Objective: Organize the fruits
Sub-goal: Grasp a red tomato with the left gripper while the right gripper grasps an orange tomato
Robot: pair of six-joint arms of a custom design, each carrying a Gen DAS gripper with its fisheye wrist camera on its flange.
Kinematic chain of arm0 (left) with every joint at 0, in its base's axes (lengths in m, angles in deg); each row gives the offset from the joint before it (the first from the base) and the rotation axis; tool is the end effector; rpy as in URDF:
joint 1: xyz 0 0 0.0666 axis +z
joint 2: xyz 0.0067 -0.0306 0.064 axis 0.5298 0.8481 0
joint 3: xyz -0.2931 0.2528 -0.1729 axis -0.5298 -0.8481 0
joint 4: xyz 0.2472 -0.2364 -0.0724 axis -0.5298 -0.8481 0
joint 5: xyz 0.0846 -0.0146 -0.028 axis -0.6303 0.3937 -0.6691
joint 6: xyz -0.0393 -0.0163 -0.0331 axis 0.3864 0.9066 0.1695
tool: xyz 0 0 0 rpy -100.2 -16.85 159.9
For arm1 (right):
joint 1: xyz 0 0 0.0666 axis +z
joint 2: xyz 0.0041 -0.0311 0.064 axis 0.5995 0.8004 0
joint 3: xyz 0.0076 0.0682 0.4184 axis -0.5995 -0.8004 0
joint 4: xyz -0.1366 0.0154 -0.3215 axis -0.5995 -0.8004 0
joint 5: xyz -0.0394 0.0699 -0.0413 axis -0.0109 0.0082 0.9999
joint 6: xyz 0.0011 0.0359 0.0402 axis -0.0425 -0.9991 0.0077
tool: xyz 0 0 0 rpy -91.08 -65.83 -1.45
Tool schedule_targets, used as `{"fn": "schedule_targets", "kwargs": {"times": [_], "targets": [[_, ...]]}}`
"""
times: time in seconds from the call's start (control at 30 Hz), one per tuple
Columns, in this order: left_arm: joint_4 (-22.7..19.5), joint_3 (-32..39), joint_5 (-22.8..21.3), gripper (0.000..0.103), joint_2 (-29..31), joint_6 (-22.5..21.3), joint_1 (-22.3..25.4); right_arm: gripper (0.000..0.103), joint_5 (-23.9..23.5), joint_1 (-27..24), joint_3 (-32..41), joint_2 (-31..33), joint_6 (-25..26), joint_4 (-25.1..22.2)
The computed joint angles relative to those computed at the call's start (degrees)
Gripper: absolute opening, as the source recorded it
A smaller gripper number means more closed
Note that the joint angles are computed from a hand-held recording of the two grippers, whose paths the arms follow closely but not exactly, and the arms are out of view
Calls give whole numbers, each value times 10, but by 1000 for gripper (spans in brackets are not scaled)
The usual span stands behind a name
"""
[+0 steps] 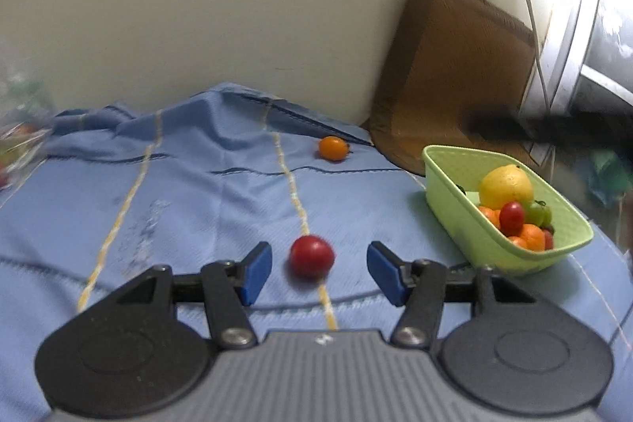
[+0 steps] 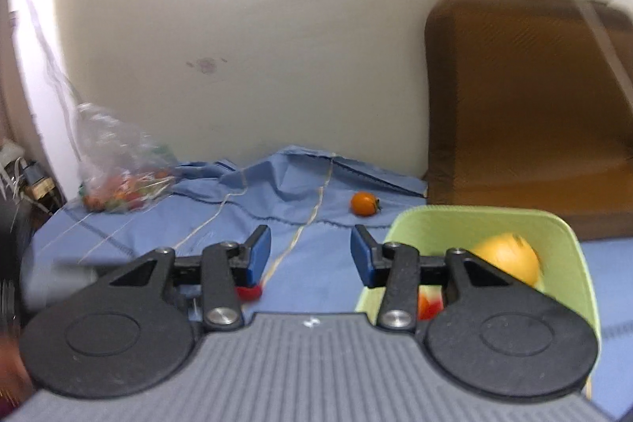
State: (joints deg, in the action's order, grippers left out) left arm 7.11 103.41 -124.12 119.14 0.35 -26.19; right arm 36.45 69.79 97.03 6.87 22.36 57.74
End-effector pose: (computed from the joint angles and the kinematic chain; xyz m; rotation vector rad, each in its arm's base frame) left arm 0.2400 -0.3380 0.3064 -0.3212 2.1498 -0.0716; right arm 0.3724 0.2548 0.3764 -0.7652 2.0284 0.7158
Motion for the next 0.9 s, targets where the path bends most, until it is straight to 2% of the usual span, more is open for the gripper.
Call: {"fn": "schedule_targets", "kwargs": {"times": [0.07,0.17,0.23,0.3,0.4,0.43,0.5,0.57,0.63,0.7,0.77,0.83,0.9], "targets": [[22,3,7,55,11,-18,13,47,22,8,69,45,-25,-50],[63,-11,11,55,21,-29,22,47,35,11,212,141,-46,-173],[69,-17,45,50,23,-26,32,47,52,16,292,199,-58,-242],[103,-36,52,50,12,-31,35,48,68,22,359,250,-57,-304],[124,-51,69,48,3,-24,40,48,104,35,436,309,-47,-367],[122,-52,69,45,2,-24,41,48,110,39,458,325,-45,-385],[109,-51,61,33,2,-12,40,49,121,44,502,356,-30,-429],[114,-56,62,32,-2,-5,41,52,145,51,536,381,-13,-463],[119,-58,63,31,-3,-2,41,51,160,55,544,391,1,-479],[117,-55,62,31,-2,-2,40,37,170,54,514,376,8,-459],[119,-55,63,31,-2,-4,42,35,151,47,480,356,-1,-443],[134,-61,66,31,-5,-6,44,35,147,43,431,324,-2,-409],[168,-75,71,31,-11,-21,46,35,133,39,366,281,2,-361]]}}
